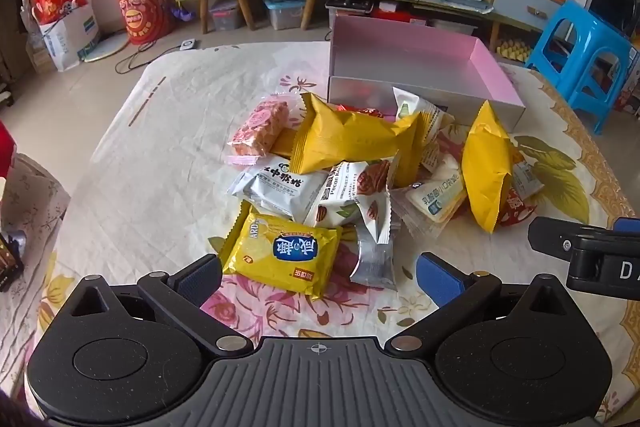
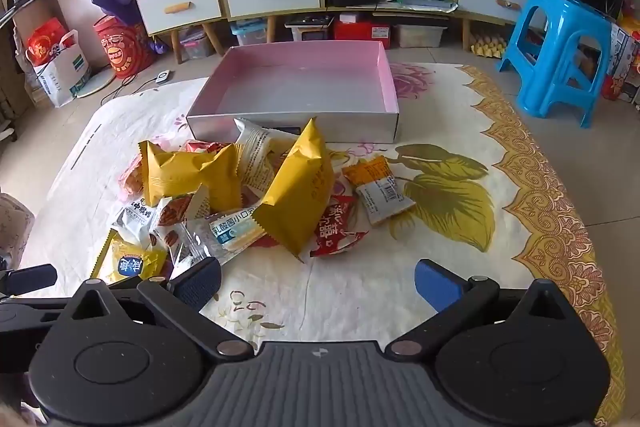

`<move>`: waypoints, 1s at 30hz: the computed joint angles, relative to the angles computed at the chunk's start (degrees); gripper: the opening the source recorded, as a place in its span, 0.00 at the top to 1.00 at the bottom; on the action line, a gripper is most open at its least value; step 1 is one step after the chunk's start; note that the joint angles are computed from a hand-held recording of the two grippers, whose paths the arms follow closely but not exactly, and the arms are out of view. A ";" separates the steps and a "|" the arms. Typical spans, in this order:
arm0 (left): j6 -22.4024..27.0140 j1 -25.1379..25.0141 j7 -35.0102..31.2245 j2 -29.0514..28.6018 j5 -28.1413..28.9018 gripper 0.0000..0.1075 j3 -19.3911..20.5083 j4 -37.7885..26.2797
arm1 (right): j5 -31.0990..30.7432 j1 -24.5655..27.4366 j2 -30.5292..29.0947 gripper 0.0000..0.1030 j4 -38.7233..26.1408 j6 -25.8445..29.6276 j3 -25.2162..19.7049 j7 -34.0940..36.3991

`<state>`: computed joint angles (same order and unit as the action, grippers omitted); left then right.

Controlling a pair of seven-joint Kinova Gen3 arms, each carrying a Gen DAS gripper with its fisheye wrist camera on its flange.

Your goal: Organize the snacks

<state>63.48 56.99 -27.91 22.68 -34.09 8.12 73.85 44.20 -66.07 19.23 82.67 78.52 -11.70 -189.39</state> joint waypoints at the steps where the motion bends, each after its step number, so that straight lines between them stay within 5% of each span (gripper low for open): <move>1: -0.08 -0.08 -0.09 -0.03 0.11 0.04 0.04 0.03 | 0.10 -0.12 0.27 0.08 -0.31 0.50 0.04 0.22; 30: -0.52 -0.46 0.15 -0.12 0.69 0.04 0.14 0.48 | -0.05 -0.76 1.00 0.08 -1.63 2.64 0.49 1.93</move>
